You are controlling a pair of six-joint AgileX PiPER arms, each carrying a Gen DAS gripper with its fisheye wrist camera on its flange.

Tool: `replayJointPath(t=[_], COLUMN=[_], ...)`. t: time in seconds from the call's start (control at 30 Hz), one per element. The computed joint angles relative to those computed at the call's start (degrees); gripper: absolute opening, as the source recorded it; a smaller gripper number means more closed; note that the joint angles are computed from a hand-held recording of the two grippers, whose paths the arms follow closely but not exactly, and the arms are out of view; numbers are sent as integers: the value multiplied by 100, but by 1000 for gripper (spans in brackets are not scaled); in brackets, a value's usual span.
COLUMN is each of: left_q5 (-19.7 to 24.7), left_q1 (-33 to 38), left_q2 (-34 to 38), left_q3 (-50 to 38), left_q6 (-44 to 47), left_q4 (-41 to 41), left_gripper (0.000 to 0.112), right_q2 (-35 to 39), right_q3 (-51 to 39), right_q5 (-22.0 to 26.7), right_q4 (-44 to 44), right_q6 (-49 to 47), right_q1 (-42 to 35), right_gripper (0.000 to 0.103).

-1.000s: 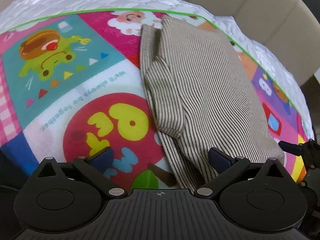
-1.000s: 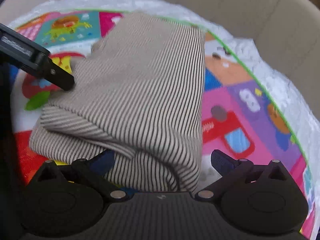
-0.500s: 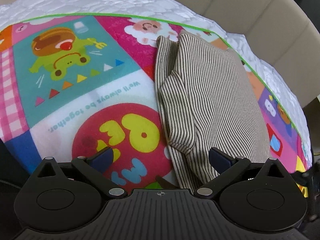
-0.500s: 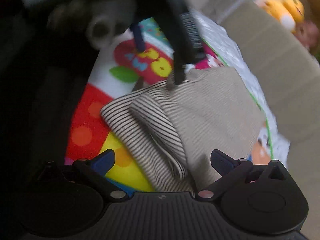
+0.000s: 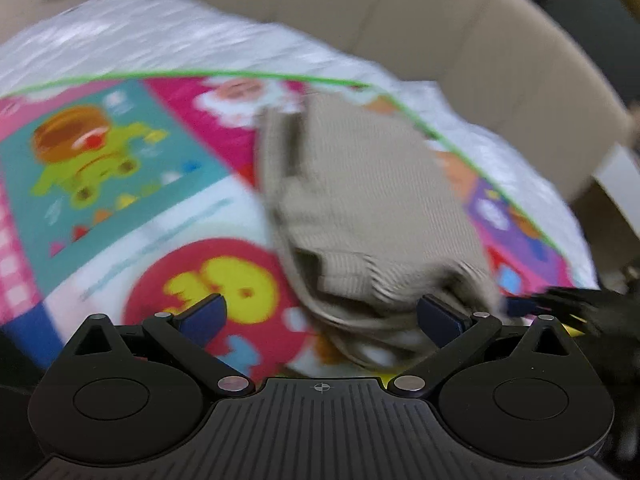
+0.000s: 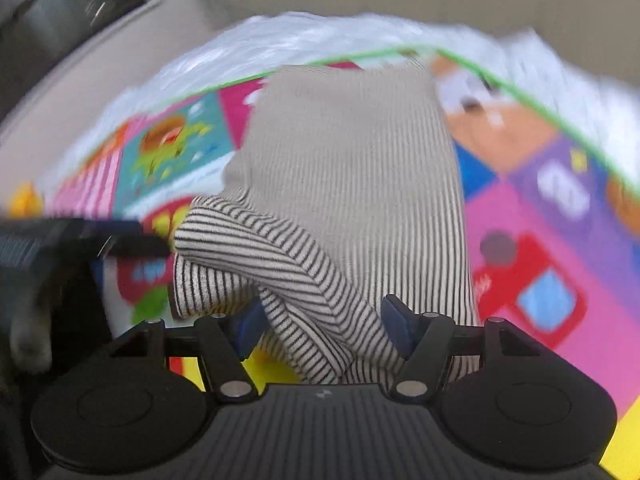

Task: Fold clothes

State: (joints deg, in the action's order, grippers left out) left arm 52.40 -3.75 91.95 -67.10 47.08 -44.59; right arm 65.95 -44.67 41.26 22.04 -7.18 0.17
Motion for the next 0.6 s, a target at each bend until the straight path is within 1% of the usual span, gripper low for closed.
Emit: replayJointPath(t=[0.07, 0.13, 0.17, 0.23, 0.27, 0.33, 0.37, 0.4, 0.5, 0.6], left_q5=[279, 372, 364, 148, 57, -72, -110, -115, -71, -105], left_q1=[3, -154, -264, -547, -633, -743, -753, -698, -535, -457], left_q2=[-46, -59, -63, -75, -45, 64, 129, 204, 380, 432], left_q3=[43, 60, 67, 103, 88, 15, -32, -93, -231, -287], left_q6=[532, 731, 752, 574, 421, 32, -143, -283, -593, -799], left_q4=[-182, -36, 98, 496, 668, 965, 1050, 1039, 965, 947], left_gripper=[103, 103, 103, 103, 103, 103, 103, 103, 103, 103], right_q2=[1, -56, -89, -97, -147, -410, -544, -670, -808, -651], right_q3=[96, 152, 132, 10, -15, 22, 70, 111, 234, 451], right_q5=[4, 31, 55, 23, -20, -89, -110, -103, 78, 313], right_q4=[350, 434, 367, 14, -279, -1266, -1760, -2279, -3871, -5365], right_q6=[-185, -265, -239, -141, -48, 411, 593, 804, 1594, 2398], right_q1=[-201, -258, -221, -3, 171, 764, 1062, 1381, 2410, 3411], right_gripper=[63, 63, 63, 65, 69, 70, 82, 87, 88, 91])
